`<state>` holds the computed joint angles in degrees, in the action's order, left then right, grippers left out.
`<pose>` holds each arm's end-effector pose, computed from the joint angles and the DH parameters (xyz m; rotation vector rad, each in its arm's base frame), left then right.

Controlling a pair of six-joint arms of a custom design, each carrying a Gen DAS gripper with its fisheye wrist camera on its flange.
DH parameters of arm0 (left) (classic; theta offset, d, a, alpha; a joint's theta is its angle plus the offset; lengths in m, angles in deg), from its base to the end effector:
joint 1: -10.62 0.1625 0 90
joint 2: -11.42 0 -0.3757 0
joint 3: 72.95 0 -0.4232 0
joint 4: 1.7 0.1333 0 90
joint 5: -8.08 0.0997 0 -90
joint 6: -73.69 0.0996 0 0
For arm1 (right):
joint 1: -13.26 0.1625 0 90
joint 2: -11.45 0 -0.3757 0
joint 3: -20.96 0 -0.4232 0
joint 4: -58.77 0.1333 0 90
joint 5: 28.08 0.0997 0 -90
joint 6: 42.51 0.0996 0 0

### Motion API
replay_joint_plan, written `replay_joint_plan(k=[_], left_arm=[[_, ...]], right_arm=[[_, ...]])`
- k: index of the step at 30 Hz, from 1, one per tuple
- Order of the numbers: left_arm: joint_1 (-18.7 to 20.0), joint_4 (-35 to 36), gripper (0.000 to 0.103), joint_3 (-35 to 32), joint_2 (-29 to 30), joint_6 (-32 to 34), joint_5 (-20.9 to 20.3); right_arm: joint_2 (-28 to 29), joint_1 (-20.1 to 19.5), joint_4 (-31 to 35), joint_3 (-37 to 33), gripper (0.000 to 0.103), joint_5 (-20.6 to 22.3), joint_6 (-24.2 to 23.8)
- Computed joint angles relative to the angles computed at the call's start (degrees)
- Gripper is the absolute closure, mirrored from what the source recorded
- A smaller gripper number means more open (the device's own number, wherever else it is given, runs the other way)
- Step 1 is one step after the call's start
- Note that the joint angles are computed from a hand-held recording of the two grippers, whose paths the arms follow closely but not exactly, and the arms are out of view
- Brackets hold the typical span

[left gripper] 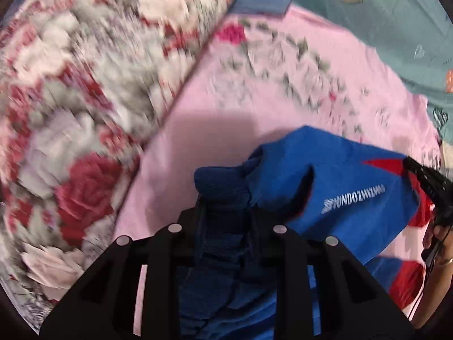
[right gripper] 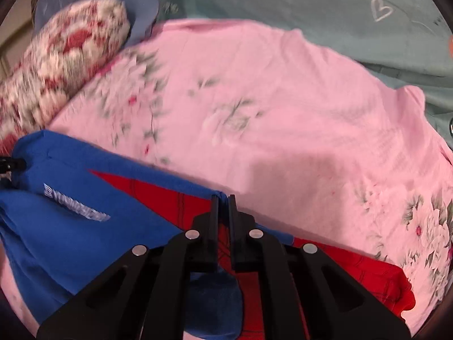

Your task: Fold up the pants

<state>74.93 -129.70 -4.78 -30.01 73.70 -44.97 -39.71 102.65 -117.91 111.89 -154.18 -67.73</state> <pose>-0.1610 -0.7803 0.1621 0.4799 2.4774 -0.4297 0.0673 -0.6885 0.2022 0.1684 -2.2628 0.7865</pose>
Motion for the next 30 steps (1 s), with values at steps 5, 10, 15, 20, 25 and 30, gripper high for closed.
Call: replay_joint_plan(k=[5,10,15,20,25,30], left_arm=[[-0.4,-12.8,0.073,-4.8,6.6,3.1,8.0],[1.4,-1.7,0.054,-18.2,17.4,-4.0,16.9],[0.1,-11.2,0.01,-10.6,12.8,1.3,17.8],[-0.5,-11.2,0.01,-3.0,5.4,-1.6,14.3],[-2.4,-16.5,0.01,7.0,0.0,2.6,5.6],[-4.8,-19.3,0.01,12.7,-0.2,10.2,3.7]], right_arm=[[5.8,0.9,-13.8,-5.5,0.098,-3.4,-3.7],[15.0,0.3,-12.4,-16.2,0.057,-15.8,-3.7],[1.5,-0.5,-17.1,-0.3,0.046,-10.6,4.7],[-8.8,-2.8,-24.4,12.9,0.036,-20.2,-1.2],[-16.0,-7.6,-19.0,20.8,0.036,-16.2,8.3],[-16.5,-9.8,-12.9,20.5,0.085,-8.8,14.0]])
